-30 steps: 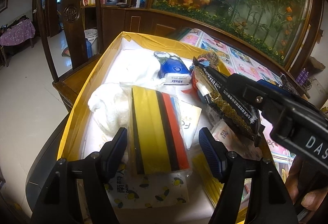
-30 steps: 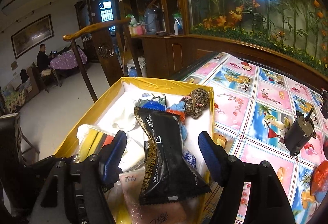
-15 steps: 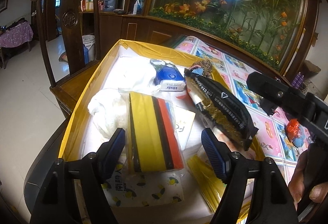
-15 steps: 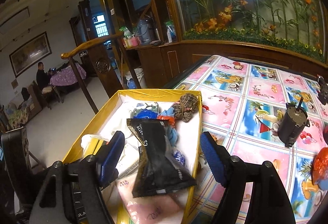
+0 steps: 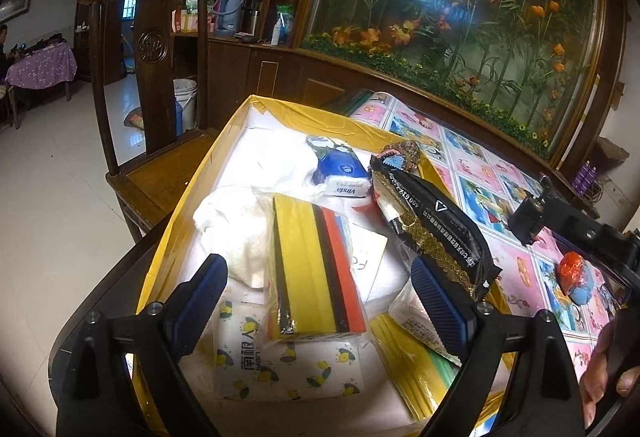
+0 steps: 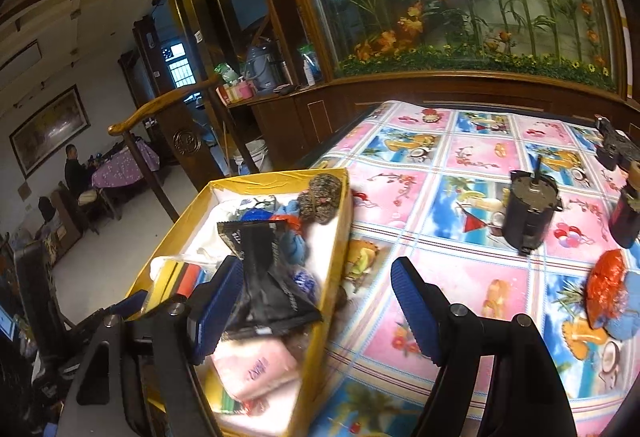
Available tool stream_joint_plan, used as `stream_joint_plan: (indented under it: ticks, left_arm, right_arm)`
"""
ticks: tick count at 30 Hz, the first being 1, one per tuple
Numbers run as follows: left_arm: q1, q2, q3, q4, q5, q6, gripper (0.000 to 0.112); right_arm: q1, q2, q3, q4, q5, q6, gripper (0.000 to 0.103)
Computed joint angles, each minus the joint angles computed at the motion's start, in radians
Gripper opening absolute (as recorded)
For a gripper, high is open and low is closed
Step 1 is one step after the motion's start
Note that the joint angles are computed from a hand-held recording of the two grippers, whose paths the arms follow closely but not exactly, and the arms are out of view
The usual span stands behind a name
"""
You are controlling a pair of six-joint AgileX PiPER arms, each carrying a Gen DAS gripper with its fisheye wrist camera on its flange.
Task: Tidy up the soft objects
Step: 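Move both tools back to the table and grasp the blue cloth with the right tool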
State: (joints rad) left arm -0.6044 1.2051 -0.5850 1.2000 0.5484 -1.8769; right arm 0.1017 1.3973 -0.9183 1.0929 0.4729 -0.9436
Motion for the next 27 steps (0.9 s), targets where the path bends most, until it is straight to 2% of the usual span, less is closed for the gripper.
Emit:
stream_joint_plan:
  ticks: [4, 6, 11, 16, 19, 22, 25, 27]
  left_arm:
    - [-0.004, 0.002, -0.003, -0.006, 0.013, 0.004, 0.093]
    - [-0.029, 0.001, -0.005, -0.001, 0.057, -0.016, 0.093]
    - [-0.1, -0.015, -0.028, -0.042, 0.128, 0.006, 0.093]
    - [-0.258, 0.003, -0.108, -0.04, 0.249, 0.022, 0.093]
    - [-0.344, 0.044, -0.172, -0.048, 0.295, 0.054, 0.093]
    - [-0.403, 0.107, -0.235, -0.064, 0.276, 0.083, 0.093]
    - [-0.442, 0.22, -0.331, -0.104, 0.198, 0.159, 0.093]
    - [-0.455, 0.301, -0.398, -0.155, 0.126, 0.237, 0.093]
  right_arm:
    - [-0.122, -0.048, 0.054, 0.051, 0.074, -0.072, 0.081]
    - [-0.197, -0.068, 0.074, 0.061, 0.122, -0.104, 0.081]
    - [-0.473, -0.1, 0.112, 0.118, 0.277, -0.233, 0.081]
    - [-0.766, -0.025, 0.066, 0.127, 0.42, -0.293, 0.081]
    - [-0.871, 0.06, 0.001, 0.094, 0.445, -0.256, 0.081]
    - [-0.93, 0.139, -0.06, 0.036, 0.454, -0.184, 0.08]
    - [-0.953, 0.198, -0.11, -0.001, 0.481, -0.126, 0.08]
    - [-0.947, 0.212, -0.119, -0.021, 0.467, -0.102, 0.08]
